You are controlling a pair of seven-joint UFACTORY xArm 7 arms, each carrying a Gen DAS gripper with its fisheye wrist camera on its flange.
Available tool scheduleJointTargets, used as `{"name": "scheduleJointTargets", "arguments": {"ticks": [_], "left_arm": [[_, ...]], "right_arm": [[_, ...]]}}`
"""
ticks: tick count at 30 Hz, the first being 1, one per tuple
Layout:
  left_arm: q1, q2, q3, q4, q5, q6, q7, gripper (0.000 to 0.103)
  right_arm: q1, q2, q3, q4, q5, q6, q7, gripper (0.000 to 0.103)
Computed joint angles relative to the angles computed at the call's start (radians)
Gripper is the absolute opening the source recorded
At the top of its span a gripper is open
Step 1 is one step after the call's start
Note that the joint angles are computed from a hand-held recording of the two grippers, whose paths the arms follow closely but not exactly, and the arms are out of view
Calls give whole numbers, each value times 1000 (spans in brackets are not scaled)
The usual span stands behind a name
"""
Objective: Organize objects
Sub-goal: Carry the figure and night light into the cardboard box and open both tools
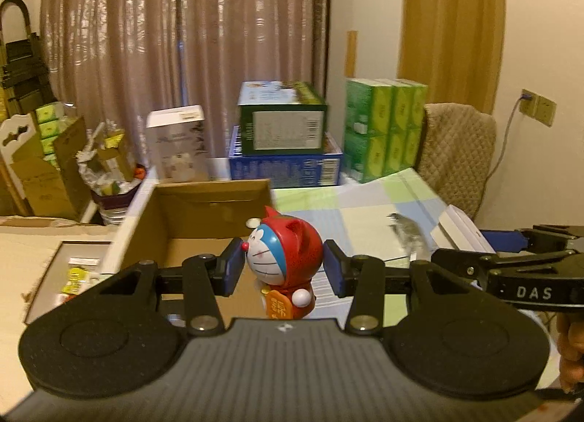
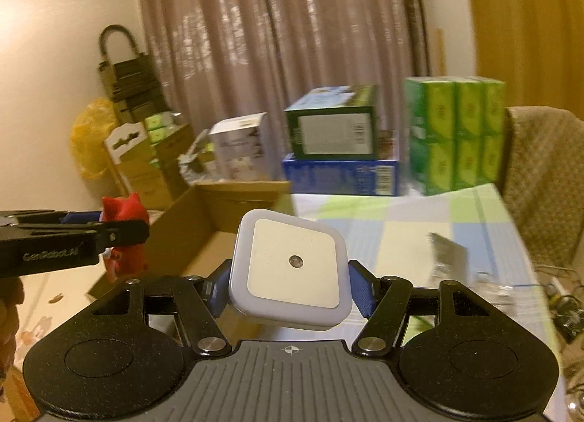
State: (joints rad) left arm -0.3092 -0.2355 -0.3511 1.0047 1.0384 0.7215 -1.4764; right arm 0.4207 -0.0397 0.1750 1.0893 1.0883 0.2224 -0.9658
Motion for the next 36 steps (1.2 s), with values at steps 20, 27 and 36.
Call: {"name": "scheduleJointTargets", "arguments": {"ticks": [20,27,36], "left_arm": [[221,-159,59,-306,-204,-221,134,41],[264,-134,57,-330,-239,-256,179,41],[299,-163,37,-349,-233,-272,146,50]], "right_arm": [[-14,296,181,227,-259,-26,215,62],[-37,344,225,248,-340,-39,284,62],[-71,355,265,241,-396,-52,333,62]]}}
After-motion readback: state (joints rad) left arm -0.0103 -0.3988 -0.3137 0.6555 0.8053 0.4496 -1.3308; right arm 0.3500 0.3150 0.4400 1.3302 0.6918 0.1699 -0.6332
